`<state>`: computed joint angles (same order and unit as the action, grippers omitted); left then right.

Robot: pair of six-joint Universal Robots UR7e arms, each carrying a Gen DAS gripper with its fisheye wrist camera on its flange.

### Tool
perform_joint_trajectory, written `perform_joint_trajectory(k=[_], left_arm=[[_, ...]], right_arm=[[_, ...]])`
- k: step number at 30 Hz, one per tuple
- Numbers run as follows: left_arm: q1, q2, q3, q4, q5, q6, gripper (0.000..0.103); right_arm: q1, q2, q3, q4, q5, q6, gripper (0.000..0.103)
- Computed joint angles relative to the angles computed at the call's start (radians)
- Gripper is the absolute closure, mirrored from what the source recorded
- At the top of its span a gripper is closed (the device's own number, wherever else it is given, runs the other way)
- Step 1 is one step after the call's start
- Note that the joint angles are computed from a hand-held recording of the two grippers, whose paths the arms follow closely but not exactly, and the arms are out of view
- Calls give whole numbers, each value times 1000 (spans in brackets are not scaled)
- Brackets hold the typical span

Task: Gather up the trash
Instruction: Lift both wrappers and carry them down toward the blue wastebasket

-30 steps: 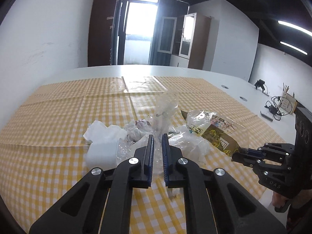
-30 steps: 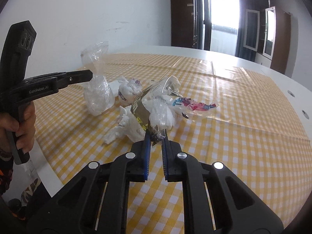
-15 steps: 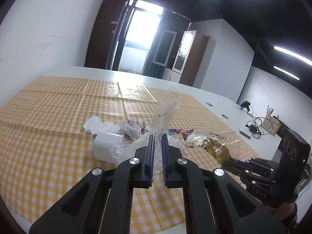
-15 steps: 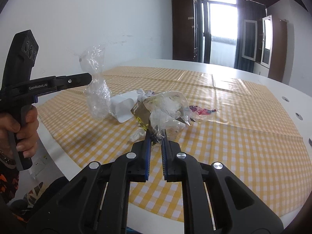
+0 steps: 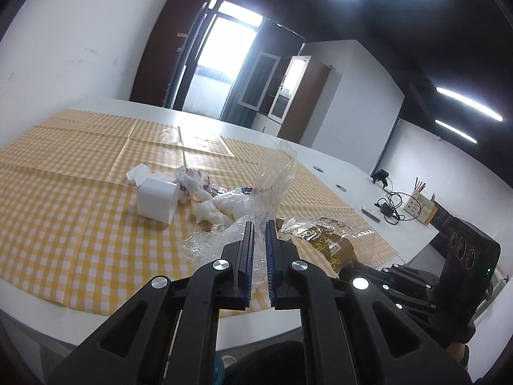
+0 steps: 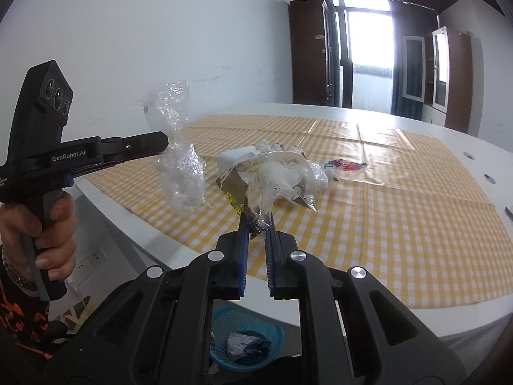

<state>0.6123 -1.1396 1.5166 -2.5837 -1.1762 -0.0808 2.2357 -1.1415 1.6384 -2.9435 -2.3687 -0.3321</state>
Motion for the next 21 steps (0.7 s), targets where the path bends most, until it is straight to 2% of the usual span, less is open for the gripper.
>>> perform_joint_trajectory(k=[11, 21], left_arm=[[-56, -143, 169, 14, 11, -32, 96], [-90, -248, 277, 40, 37, -83, 96]], right_arm=[[72, -50, 112, 18, -9, 34, 94], [136, -123, 233, 85, 12, 152, 94]])
